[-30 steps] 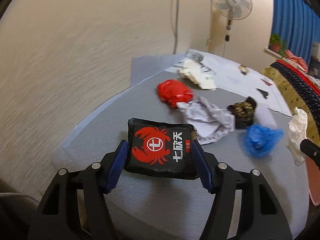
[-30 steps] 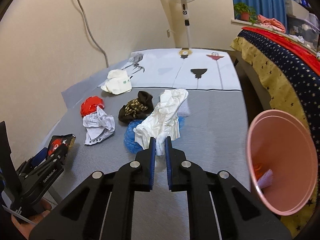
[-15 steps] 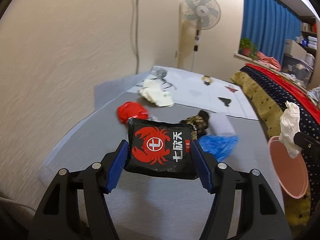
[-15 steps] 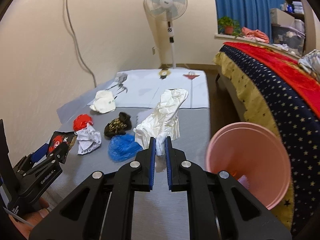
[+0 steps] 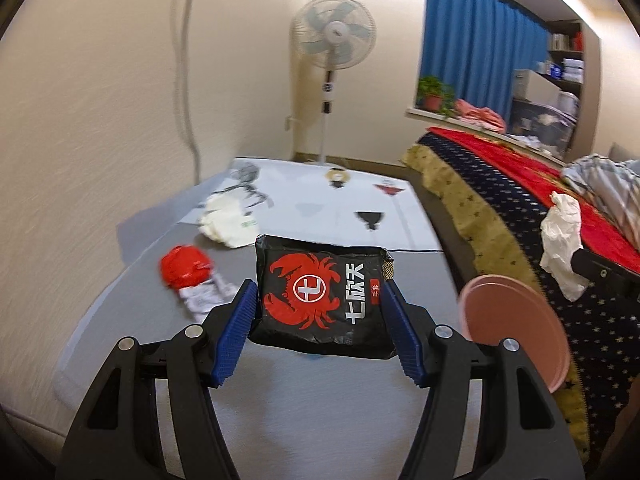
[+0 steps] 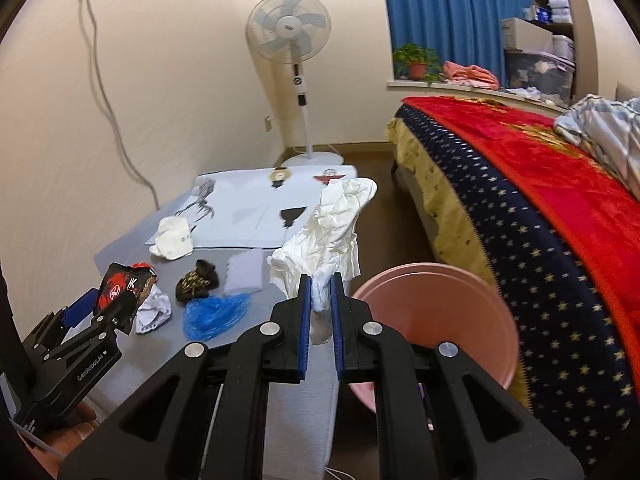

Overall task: Collect trash
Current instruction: 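Carry the packet and tissue over the pink bin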

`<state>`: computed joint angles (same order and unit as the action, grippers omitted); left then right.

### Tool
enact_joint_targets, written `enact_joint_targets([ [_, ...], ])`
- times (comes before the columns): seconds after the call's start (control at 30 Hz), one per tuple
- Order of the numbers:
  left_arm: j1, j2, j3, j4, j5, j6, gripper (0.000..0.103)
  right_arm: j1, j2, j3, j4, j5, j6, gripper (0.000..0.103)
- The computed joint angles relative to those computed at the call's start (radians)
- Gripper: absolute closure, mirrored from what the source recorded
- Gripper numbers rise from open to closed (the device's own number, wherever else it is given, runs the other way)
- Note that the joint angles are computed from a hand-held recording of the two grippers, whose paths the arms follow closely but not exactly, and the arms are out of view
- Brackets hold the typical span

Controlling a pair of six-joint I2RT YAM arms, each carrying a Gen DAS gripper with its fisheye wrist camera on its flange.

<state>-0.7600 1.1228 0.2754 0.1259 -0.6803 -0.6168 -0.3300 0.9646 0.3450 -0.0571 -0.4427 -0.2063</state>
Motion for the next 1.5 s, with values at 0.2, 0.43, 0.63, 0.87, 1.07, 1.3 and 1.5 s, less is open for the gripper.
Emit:
enact_joint_targets([
  [0.2, -0.029, 0.06, 0.098, -0.005, 0.054, 0.042, 0.041, -0.139, 0.051, 0.101, -0.085, -0.061, -0.058, 0.093],
  [0.43, -0.061, 0.178, 0.226, 0.035, 0.119, 0.134, 0.041, -0.275, 0.155, 0.226, -0.153, -0.112, -0.14, 0.093],
  [0.63, -0.056, 0.289, 0.304, 0.112, 0.181, 0.182, 0.041, -0.339, 0.231, 0.287, -0.143, -0.137, -0.187, 0.093],
  [0.87, -0.09, 0.448, 0.349, 0.241, 0.199, 0.245, 0.041, -0.389, 0.367, 0.273, -0.031, -0.129, -0.154, 0.093],
  [1.07, -0.101, 0.564, 0.396, 0.305, 0.213, 0.276, 0.041, -0.375, 0.409, 0.261, 0.051, -0.08, -0.143, 0.093],
  [1.3, -0.089, 0.685, 0.461, 0.339, 0.27, 0.287, 0.041, -0.364, 0.473, 0.278, 0.082, -0.051, -0.134, 0.093],
  [1.5, -0.082, 0.752, 0.5, 0.352, 0.31, 0.286, 0.041, -0.351, 0.519, 0.294, 0.1, -0.023, -0.12, 0.093],
])
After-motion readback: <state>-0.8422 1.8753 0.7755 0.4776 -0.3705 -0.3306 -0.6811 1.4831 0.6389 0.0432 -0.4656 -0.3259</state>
